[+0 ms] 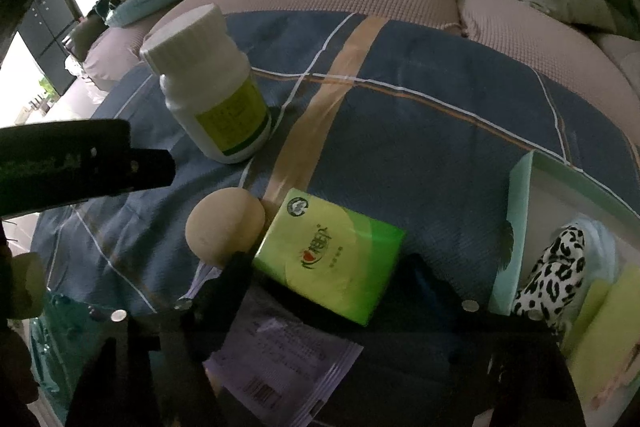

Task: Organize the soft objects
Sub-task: 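Grasp the tan ball with the left tool while the right tool grasps the green tissue pack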

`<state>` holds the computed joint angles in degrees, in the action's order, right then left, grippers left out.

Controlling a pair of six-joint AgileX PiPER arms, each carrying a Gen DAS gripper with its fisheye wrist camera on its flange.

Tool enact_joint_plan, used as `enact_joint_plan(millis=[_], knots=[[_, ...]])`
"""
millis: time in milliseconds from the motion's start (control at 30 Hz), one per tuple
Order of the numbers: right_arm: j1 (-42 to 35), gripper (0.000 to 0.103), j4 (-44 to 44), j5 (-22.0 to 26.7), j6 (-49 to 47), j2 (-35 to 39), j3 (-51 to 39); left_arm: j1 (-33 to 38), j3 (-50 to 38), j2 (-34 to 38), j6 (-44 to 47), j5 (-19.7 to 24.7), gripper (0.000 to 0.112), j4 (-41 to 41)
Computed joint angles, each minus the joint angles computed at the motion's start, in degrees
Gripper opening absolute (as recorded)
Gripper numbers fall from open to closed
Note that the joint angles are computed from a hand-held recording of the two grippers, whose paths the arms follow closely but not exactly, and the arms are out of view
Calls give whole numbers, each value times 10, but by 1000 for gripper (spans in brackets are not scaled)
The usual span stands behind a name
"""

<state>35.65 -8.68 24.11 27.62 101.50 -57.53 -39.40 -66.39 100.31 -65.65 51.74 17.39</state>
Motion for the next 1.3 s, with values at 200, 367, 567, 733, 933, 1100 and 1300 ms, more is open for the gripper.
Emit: enact_joint_plan(millis=[200, 367, 567, 733, 933, 1100, 1300], knots=[[-5, 75, 16, -2, -8, -4, 3, -11, -17, 15, 2, -2, 91, -2], [-12, 75, 19, 0, -4, -14, 8, -18, -33, 30, 11, -10, 91, -12], [-26, 75, 26, 6, -11, -37, 20, -29, -76, 73, 24, 5, 91, -12], [-39, 75, 35, 11, -23, -61, 33, -32, -103, 100, 37, 10, 91, -21], [-49, 75, 38, 16, -33, -92, 49, -27, -120, 117, 48, -4, 91, -29], [-66, 75, 72, 14, -68, -108, 60, -28, -152, 149, 57, 2, 86, -37], [-69, 75, 71, 15, -67, -112, 63, -29, -159, 163, 62, 0, 78, -52]])
